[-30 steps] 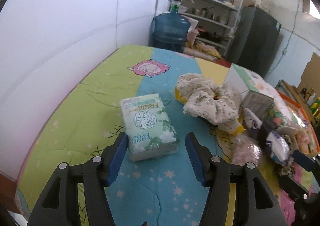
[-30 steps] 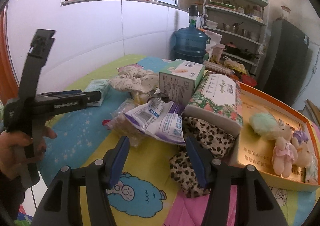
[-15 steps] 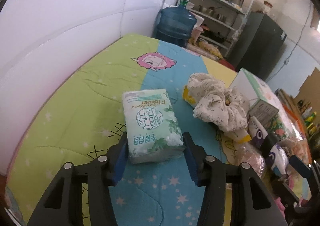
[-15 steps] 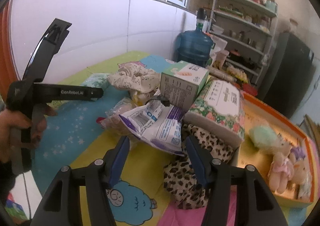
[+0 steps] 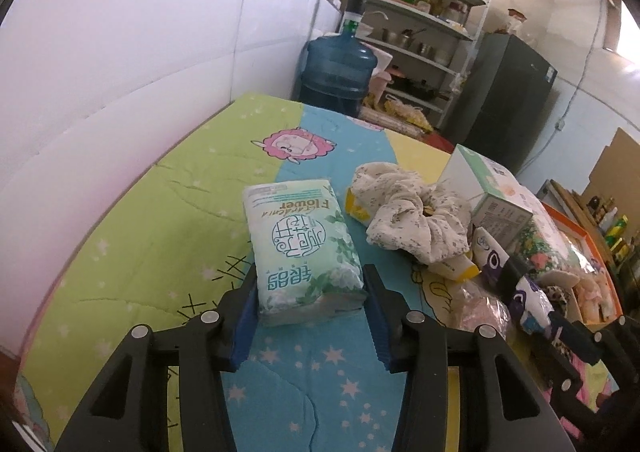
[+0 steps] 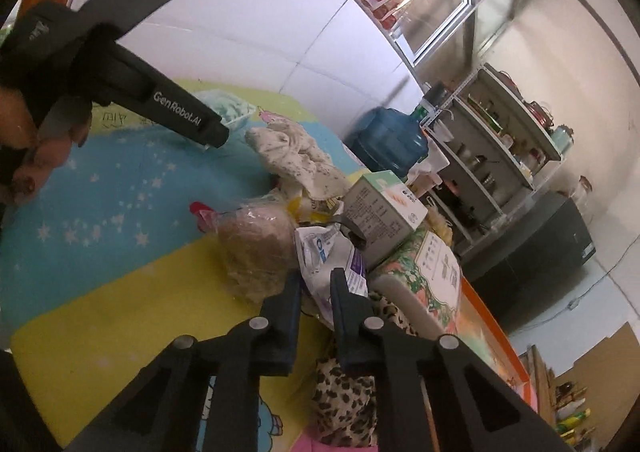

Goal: Organize soft objects
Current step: 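Grasp the green tissue pack with left gripper while right gripper grasps the white-purple printed bag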

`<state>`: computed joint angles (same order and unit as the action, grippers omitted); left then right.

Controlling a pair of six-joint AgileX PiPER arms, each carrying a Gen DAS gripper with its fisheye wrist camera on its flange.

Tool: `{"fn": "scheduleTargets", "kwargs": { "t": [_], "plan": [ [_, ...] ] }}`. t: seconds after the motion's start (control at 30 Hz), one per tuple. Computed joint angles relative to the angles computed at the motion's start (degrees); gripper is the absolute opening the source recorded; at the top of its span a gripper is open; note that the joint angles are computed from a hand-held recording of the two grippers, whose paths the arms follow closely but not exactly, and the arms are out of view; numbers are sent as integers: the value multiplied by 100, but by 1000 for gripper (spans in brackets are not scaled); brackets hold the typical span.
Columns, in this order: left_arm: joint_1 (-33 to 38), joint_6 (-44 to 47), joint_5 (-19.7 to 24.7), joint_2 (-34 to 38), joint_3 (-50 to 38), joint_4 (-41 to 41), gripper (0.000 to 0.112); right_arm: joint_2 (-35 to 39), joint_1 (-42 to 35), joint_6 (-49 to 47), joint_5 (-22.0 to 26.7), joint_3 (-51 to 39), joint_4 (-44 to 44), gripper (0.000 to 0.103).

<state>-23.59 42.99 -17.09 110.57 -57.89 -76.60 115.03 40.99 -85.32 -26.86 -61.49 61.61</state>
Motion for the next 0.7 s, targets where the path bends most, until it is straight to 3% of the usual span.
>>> {"fn": "scheduleTargets", "kwargs": {
  "t": [0.2,0.37,0.53,0.7],
  "plan": [
    [-107,-694,-215,-240,341,611,49,-346,-284,877,528,180,-550,10],
    [-258,-823,-417,-445,520,704,49,-725,-674,2698,1183,384,-1939,9],
    [-469,-684,-626,-653,669,533,49,-1015,-828,4148,1232,671,-3141,8],
    [-628,-449,-764,-850,754,317,49,-1270,-761,4542,1067,940,-3501,7]
  ]
}}
